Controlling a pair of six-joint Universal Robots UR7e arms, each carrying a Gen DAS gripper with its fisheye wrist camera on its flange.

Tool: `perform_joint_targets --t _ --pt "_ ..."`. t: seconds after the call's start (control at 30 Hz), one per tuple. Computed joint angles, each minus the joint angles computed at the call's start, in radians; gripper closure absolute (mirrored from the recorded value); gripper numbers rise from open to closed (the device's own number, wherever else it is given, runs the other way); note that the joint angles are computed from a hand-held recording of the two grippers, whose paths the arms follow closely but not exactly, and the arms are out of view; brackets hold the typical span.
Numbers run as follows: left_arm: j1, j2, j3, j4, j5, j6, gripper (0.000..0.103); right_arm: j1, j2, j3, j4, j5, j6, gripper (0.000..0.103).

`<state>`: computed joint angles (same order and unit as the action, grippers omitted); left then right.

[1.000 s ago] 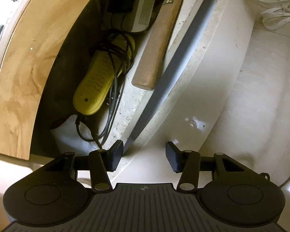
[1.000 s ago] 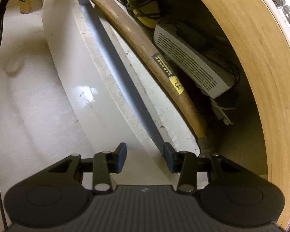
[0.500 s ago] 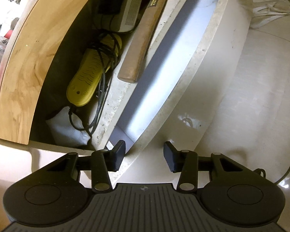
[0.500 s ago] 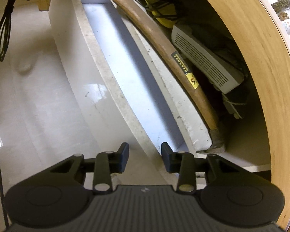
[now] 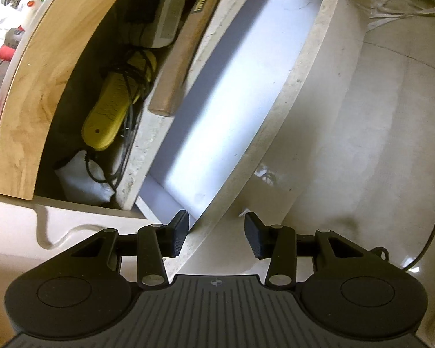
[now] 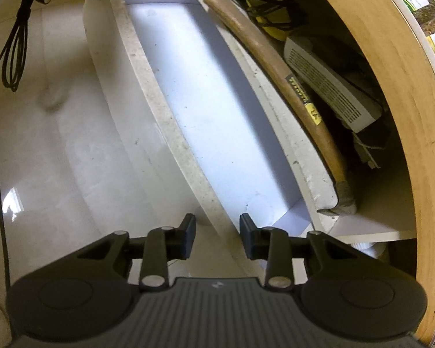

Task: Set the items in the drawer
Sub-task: 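Pull the white drawer outward with both tools gripping its front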

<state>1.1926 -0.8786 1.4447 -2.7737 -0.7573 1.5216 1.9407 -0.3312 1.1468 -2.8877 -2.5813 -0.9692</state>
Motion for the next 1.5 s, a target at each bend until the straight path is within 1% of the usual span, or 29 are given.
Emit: perform_joint_targets --t 0.13,0.27,0.37,0.57,0.73,0.8,0.87,0.97,1.5 --pt "-0.007 -0.021 0.026 0.036 0.007 -0.020 0.066 0.006 -0.022 0.028 0.057 0.004 0.040 0.069" --pt "-0.012 -0.040 0.047 0.059 0.019 -0.039 0.066 0.012 -0.042 0.054 0.104 0.012 0.084 0.070" --pt "-0.016 -0.060 0.056 0.111 0.027 -0.079 0.067 0.016 -0.056 0.064 0.153 0.017 0.129 0.070" --pt "-0.022 -0.093 0.080 0.182 0.038 -0.118 0.067 0.024 -0.082 0.078 0.256 0.035 0.207 0.072" --pt "-0.025 -0.115 0.084 0.285 0.040 -0.187 0.067 0.029 -0.103 0.084 0.365 0.055 0.276 0.073" --pt "-0.027 -0.119 0.102 0.251 0.046 -0.160 0.067 0.032 -0.110 0.087 0.405 0.064 0.297 0.074" --pt "-0.029 -0.121 0.112 0.231 0.051 -0.146 0.067 0.036 -0.104 0.087 0.393 0.055 0.290 0.074" --pt "-0.030 -0.121 0.106 0.245 0.050 -0.165 0.067 0.036 -0.108 0.089 0.397 0.055 0.305 0.074" --pt "-0.030 -0.118 0.089 0.276 0.048 -0.191 0.067 0.033 -0.112 0.087 0.398 0.061 0.301 0.074"
